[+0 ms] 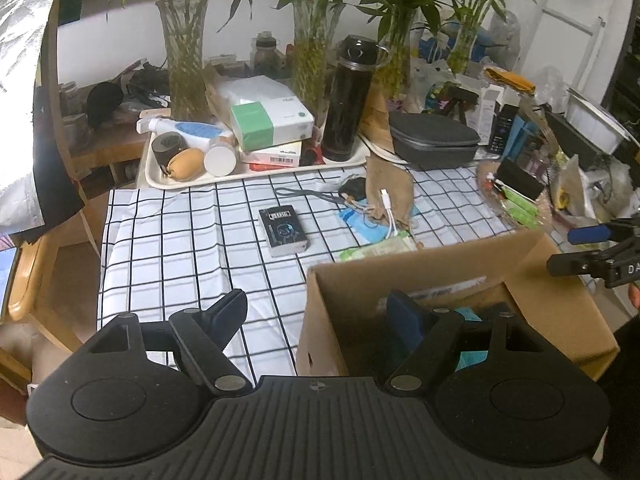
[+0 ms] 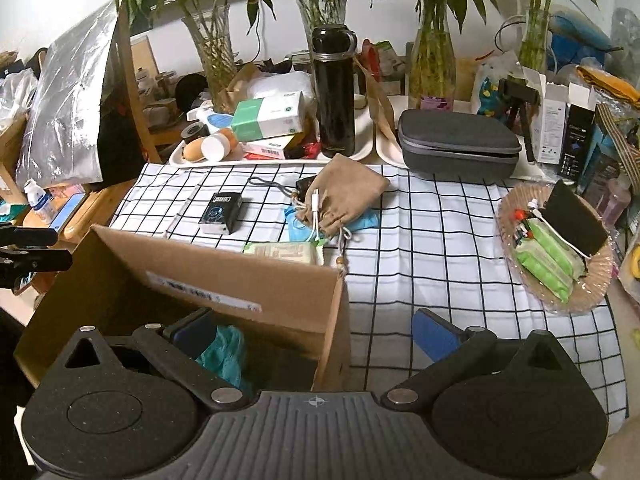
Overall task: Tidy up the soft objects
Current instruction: 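Move both tools back toward the black tissue pack and wipe pack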
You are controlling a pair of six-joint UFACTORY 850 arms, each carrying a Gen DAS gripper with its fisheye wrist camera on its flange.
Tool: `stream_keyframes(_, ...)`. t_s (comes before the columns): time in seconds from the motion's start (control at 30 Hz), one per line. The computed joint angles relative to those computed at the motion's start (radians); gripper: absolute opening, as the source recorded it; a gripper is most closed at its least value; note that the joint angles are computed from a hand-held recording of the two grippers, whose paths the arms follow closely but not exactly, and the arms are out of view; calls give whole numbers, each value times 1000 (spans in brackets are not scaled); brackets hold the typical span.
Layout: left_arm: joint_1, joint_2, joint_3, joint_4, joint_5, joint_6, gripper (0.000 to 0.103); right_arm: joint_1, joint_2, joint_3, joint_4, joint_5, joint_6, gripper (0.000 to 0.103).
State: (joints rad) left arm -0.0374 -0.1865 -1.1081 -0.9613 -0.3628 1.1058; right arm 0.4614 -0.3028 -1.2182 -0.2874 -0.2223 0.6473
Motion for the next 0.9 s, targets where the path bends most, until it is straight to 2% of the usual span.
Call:
stream_keyframes(0.13, 3, -39, -36, -20, 2, 11, 77, -24, -21, -12, 103, 54, -123, 103)
stream_keyframes(0.23, 1, -72, -67, -6, 7, -8, 77, -36, -45, -34, 146, 64, -184, 103)
stream_keyframes(0.3, 1, -95, -88, -6, 8, -4, 78, -41, -62, -52, 145, 63, -198, 103)
stream_keyframes(0.4, 11, -128, -119, -96, -28, 86, 78, -47, -82, -72, 111, 59, -181, 103)
stream_keyframes(0.5, 14, -152, -145, -135, -53, 114, 78, -59, -103, -92, 148, 61, -225, 103)
stream_keyframes(0.67, 18, -199, -193, -178, -54, 123, 78, -74, -128, -119, 177, 65, -258, 103)
stream_keyframes(0.9, 10, -273, -272, -43, -27, -14, 78, -89, -165, -158, 120, 45, -176, 103)
